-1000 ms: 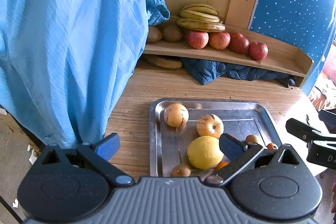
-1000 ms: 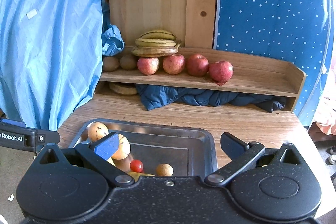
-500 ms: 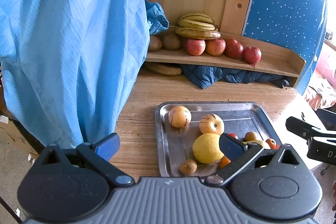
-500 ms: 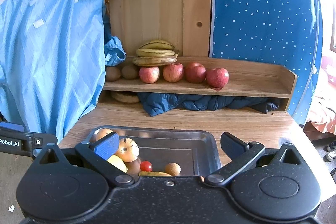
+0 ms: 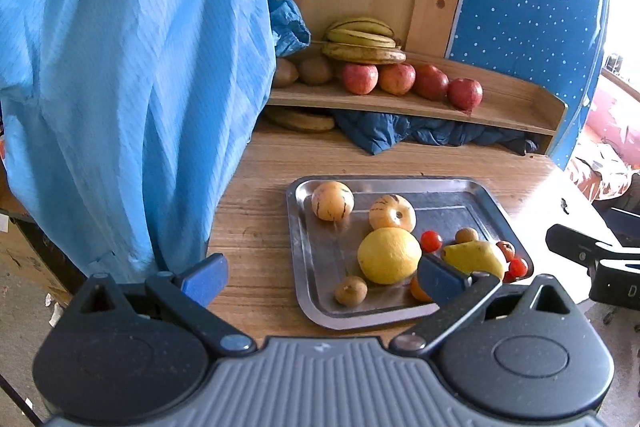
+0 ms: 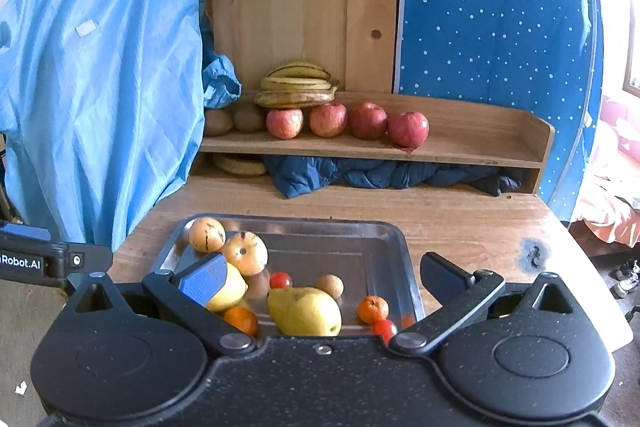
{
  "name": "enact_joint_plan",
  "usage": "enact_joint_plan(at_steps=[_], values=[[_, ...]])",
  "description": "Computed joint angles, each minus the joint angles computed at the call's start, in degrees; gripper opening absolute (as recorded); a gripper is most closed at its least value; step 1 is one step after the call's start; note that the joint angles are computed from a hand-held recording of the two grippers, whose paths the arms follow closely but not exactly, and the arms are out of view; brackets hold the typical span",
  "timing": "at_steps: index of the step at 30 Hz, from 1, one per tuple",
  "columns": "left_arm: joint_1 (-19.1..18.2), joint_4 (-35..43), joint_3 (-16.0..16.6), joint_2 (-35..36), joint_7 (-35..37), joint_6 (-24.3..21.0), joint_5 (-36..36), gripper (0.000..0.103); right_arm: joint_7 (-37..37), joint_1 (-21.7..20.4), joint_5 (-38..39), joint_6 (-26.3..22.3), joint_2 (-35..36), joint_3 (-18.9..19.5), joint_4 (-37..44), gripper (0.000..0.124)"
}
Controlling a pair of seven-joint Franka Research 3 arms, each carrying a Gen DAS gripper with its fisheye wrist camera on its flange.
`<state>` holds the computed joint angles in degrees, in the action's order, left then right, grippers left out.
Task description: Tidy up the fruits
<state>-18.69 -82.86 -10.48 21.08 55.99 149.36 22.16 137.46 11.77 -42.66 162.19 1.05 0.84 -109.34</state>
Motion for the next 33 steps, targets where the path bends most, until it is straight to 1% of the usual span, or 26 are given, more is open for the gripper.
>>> enact_joint_plan(at_steps=[3,7,11,17,20,23,30,33], values=[[-0.29,-0.71,0.21,-0.48,-0.8,0.39,0.57,0.102,0.21,-0.04,-0.35,-0.43,-0.48,0.07,-0.43,0.102],[-1.15,-0.92,0.37,-0.74,-2.71,-0.42,1.65,0.102,-2.25,-0.55,1.58,0.55,-1.2,0.26,-1.48,0.102],[-2.36,-0.93,0.42,-0.89,-5.49,-2.14,2.84,0.102,-8.7,-1.09,9.63,1.65,-2.28,0.53,-3.68,0.102],[-3.97,-0.53,0.04,-1.08,-7.72,-4.1,4.75,0.102,-14.99,-2.95,16.22,2.26,-6.16,1.1,-8.46,0.102],[-4.77,-1.07,0.17,-1.76,-9.46,-4.78,6.3,0.102,-16.01,-4.63,18.14,2.52,-7.62,1.92,-10.09,0.102],[-5.4,-1.9,0.23,-2.66,-11.31,-5.12,8.15,0.102,-18.97,-5.42,21.43,2.77,-9.09,2.3,-11.81,0.102],[-6.67,-3.48,0.08,-4.88,-15.94,-6.02,13.17,0.102,-29.9,-5.07,31.95,2.82,-11.98,2.4,-14.07,0.102],[-6.74,-4.21,-0.43,-5.67,-17.04,-6.74,13.85,0.102,-32.84,-5.32,34.72,3.36,-12.78,2.8,-14.62,0.102]])
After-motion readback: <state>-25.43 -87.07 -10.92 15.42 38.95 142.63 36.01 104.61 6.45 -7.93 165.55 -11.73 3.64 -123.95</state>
